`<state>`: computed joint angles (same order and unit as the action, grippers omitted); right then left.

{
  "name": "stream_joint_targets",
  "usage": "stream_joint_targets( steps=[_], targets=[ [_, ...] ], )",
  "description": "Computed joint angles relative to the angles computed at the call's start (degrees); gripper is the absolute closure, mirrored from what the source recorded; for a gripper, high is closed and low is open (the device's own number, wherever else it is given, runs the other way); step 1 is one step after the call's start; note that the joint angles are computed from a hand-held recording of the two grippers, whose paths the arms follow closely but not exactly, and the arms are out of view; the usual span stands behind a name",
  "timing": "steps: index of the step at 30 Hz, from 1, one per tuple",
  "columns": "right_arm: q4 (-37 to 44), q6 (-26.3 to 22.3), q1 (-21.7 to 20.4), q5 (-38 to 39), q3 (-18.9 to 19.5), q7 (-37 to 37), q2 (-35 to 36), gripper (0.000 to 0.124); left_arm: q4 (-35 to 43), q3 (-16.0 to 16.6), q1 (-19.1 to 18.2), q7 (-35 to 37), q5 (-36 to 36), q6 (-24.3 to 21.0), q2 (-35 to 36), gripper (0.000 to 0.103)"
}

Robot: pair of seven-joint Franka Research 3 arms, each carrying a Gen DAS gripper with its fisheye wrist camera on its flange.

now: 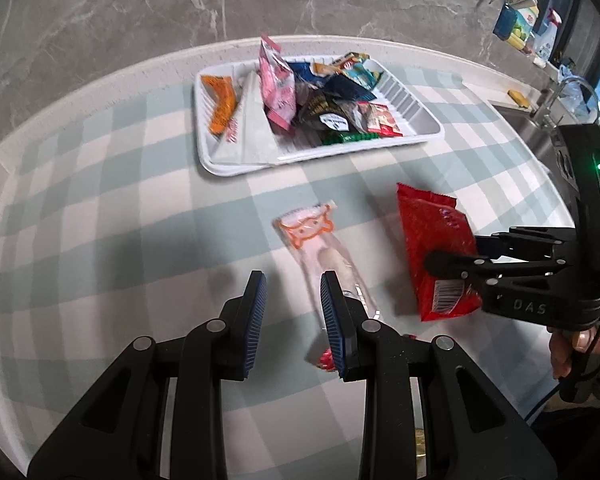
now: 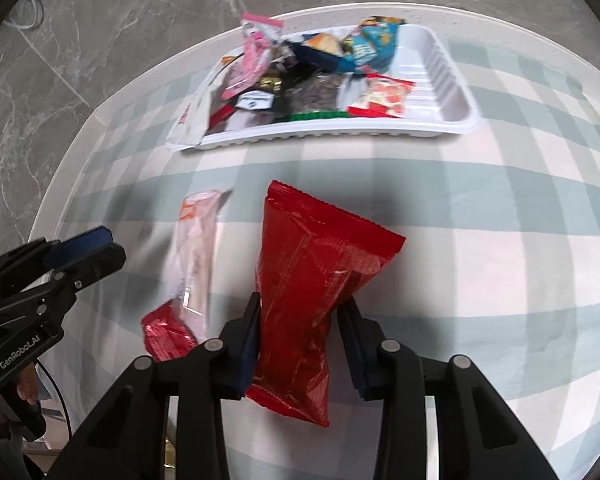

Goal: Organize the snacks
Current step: 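Grasp the clear bun packet with the left gripper while the right lifts the red bag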

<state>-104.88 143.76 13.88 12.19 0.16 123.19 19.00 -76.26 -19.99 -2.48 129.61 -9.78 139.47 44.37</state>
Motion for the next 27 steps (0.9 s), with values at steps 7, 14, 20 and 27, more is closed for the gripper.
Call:
stream_joint_targets(
  steps=[7, 14, 20, 27],
  targets=[
    [-5.11, 1.81, -0.49, 0.48, -0.29, 0.78, -3.47, 0.084, 8.64, -0.46, -0.93, -3.77, -2.07, -9.57, 5.95, 0.025],
    [-6.69, 2.76, -0.44, -0.25, -0.19, 1.8, -4.51, 0.081, 11.2, 1.22, -3.64, -6.49, -0.69, -9.37, 8.01, 0.025],
    [-6.8, 2.86, -0.52, -0.36, -0.1, 1.67, -4.51, 0.078, 11.61, 2.3, -5.81, -8.87, 2.36, -7.72, 8.93, 0.025],
    [-6.56, 2.22, -0.54, -0.97, -0.06, 0.88, -4.41, 0.078, 8.34, 2.74, -7.04, -10.13, 5.69, -3.74, 8.17, 0.026]
  ],
)
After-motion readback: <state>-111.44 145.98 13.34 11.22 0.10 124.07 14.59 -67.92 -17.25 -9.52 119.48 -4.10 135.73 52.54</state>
